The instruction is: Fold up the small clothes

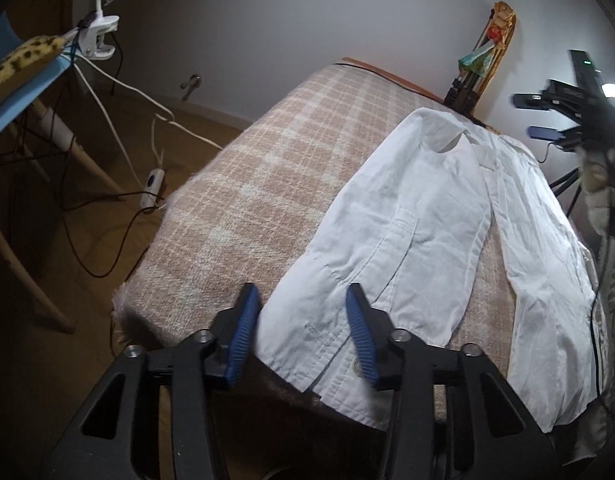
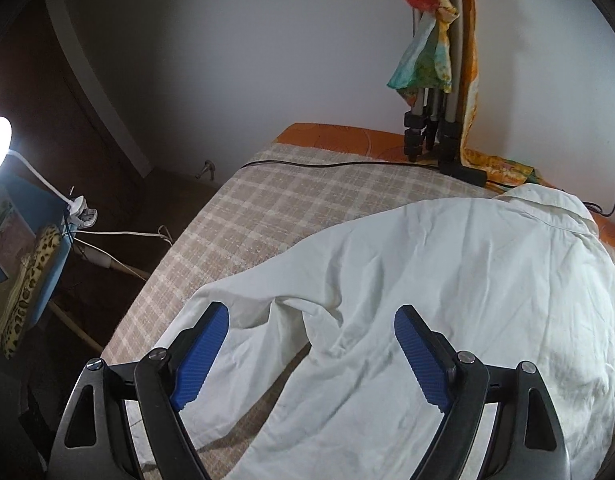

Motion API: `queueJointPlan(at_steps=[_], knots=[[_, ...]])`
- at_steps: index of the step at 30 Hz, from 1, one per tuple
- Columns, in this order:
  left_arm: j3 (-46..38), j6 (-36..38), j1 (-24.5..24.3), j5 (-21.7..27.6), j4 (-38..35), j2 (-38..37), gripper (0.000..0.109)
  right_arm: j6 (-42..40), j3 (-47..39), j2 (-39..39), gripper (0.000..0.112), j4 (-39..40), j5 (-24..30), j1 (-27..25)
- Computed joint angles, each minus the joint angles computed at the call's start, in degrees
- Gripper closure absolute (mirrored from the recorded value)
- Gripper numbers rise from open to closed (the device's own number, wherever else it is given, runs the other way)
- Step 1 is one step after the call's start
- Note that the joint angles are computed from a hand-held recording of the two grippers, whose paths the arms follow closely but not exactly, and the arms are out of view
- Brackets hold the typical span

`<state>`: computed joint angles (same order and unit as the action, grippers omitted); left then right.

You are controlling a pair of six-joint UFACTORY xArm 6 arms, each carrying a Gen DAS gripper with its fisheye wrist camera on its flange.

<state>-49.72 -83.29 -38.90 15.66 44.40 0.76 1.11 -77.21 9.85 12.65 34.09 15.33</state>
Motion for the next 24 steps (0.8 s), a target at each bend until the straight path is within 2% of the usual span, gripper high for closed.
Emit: queueJointPlan(at_steps=[2, 5, 7, 9, 11, 16, 20, 24], knots=[[0.3, -1.6, 1.1, -3.2, 1.2, 0.6, 0.096, 1.0, -3.8, 3.6, 0.025, 0.2, 1.5, 0.3], [1.6, -8.0, 3.2, -8.7, 6.1, 0.7, 0.1, 2.4, -9.7, 8.9, 0.025, 0.4, 4.3, 0.8], [2.0, -11.5, 3.7, -10.5, 9.2, 0.5, 0.102, 3.5, -14.6, 12.7, 0.025, -0.3, 6.9, 1.2], [2.1, -14.8, 3.8, -11.7, 12.8, 0.0, 0.103, 4.5, -20.3, 16.9, 0.025, -0.6, 9.9, 1.7], [2.1, -14.4, 3.2, -11.1, 13.4, -0.4, 0.104, 5.3, -26.5, 21.3, 0.025, -1.4, 13.0, 2.2], [2.0, -17.6, 2.9, -10.8, 16.8, -1.2, 0.104, 11.0, -45.2, 33.8, 0.026, -10.9, 24.0, 4.5], [1.5, -22.3, 3.0, -13.3, 22.2, -1.3, 0.104, 12.1, -58.8, 42.5, 0.026, -16.8, 32.5, 5.8], [0.6, -20.7, 1.2, -15.3, 21.8, -0.5, 0.104, 11.2, -73.6, 51.3, 0.026, -18.9, 41.5, 5.7]])
